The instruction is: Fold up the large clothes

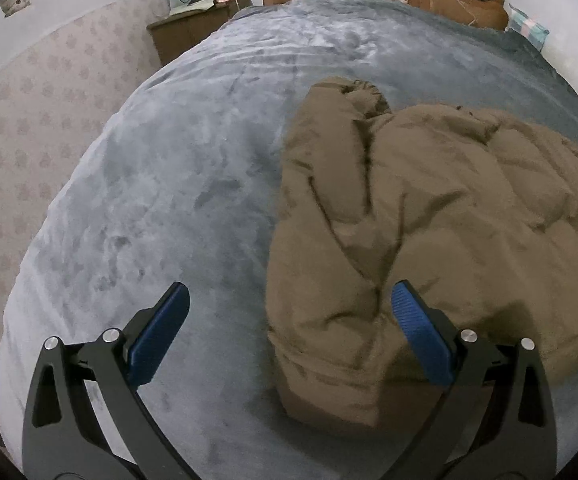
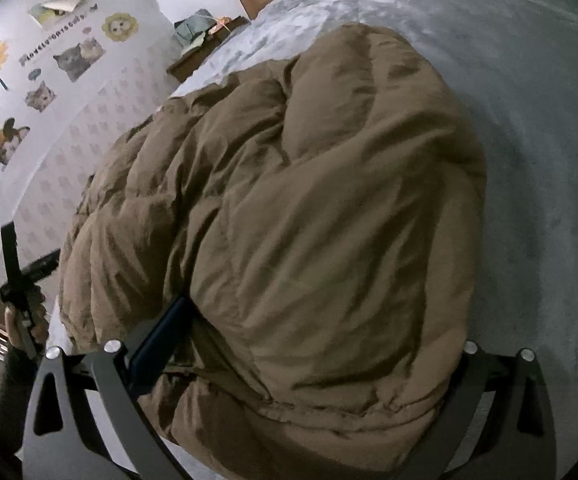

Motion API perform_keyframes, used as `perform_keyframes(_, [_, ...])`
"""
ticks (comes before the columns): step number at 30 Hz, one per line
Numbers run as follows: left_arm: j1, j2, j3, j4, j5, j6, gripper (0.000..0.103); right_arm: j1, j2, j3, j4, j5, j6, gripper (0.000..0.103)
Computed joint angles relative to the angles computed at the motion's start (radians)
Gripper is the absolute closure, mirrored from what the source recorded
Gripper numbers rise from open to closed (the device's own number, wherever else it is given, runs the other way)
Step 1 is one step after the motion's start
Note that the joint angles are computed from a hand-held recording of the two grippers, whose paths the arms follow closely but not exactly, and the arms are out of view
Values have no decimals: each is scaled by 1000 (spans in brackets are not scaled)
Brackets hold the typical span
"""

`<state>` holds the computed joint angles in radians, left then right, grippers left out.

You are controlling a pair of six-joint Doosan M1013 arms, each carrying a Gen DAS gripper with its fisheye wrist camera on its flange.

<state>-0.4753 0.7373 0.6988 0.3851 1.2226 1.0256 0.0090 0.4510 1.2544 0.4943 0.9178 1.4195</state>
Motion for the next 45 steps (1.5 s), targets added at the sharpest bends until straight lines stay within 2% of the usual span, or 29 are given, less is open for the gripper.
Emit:
perform_keyframes(3, [34, 17, -27, -143, 8, 63, 3, 10, -1, -4, -18, 1, 19, 2])
perform_keyframes(7, [59, 40, -51, -230, 15, 126, 3, 15, -5, -1, -34, -2, 35, 2])
perform_keyframes(13, [114, 72, -68, -491, -19, 211, 3, 13, -2, -3, -40, 3, 39, 2])
perform_keyframes(16, [154, 71, -27, -666, -85, 237, 3, 13, -2, -4, -42, 7, 40, 2])
perform_keyframes(26, [171, 61, 28, -919, -131, 389, 3, 12, -6, 7, -23, -8, 29, 2])
perform_keyframes(32, [155, 109, -44, -921, -110, 350, 3, 6, -8, 19, -6, -17, 20, 2])
perform_keyframes(34, [152, 99, -25, -920, -116, 340, 3, 3, -8, 21, 3, -17, 16, 2])
perform_keyframes(37, [145, 113, -54, -883, -96, 312, 3, -1, 1, 8, 14, -2, 22, 2])
perform_keyframes(39, [131, 78, -10, -800, -104, 315, 4, 3, 5, -6, -9, 10, 29, 3])
perform_keyframes(45, [81, 97, -96, -584, -11, 296, 17, 14, 9, -35, -56, 41, 49, 14])
